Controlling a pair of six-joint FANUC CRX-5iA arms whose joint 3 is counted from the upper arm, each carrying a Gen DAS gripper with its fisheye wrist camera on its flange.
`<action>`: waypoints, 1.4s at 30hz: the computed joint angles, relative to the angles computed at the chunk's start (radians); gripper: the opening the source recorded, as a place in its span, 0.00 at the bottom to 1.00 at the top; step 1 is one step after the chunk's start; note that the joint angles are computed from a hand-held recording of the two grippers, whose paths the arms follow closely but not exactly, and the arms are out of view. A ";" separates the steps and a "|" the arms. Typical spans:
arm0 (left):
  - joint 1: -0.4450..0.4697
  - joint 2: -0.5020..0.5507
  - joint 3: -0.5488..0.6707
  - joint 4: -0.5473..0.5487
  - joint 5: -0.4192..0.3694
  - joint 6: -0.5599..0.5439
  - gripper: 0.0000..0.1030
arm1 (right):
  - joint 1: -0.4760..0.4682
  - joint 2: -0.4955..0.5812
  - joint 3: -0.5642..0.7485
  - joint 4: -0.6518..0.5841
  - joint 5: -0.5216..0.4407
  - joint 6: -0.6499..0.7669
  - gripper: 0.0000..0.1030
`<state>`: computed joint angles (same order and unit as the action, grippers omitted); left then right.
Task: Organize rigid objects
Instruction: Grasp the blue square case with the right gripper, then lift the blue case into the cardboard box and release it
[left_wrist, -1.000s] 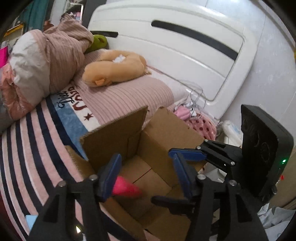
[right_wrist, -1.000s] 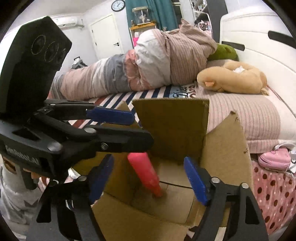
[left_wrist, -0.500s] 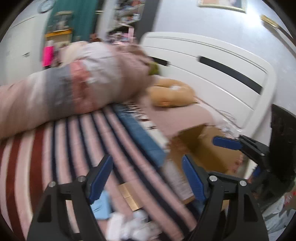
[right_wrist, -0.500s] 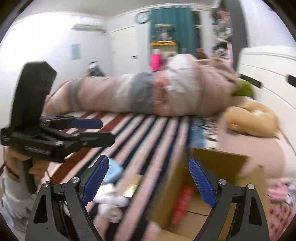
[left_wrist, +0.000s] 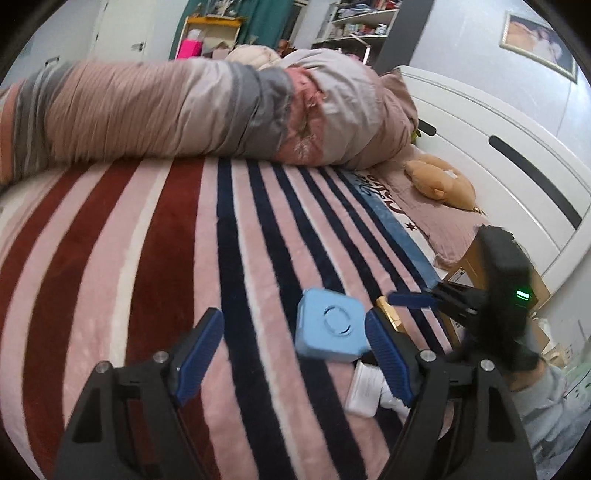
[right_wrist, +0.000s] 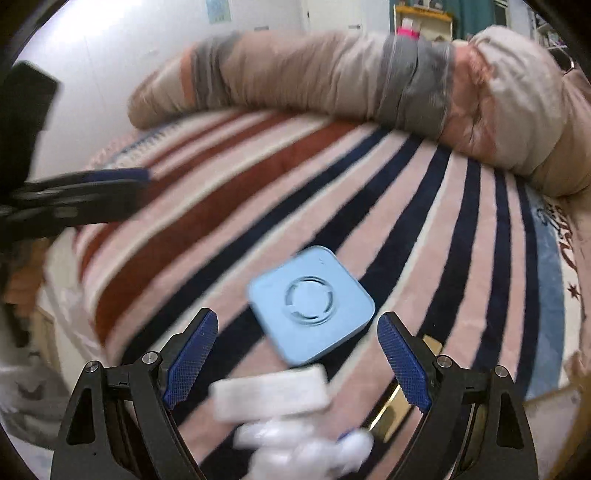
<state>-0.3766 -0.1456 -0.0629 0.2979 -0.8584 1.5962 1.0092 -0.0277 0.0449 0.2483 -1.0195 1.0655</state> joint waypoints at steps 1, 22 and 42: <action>0.005 -0.005 -0.017 0.011 0.006 -0.003 0.74 | -0.019 0.018 0.010 -0.018 0.013 0.012 0.85; 0.027 0.013 -0.072 0.082 0.025 -0.015 0.74 | -0.051 0.195 0.206 -0.193 -0.187 0.269 0.81; -0.089 0.064 -0.116 0.690 0.097 -0.441 0.49 | 0.150 -0.204 -0.191 0.301 0.229 -0.128 0.76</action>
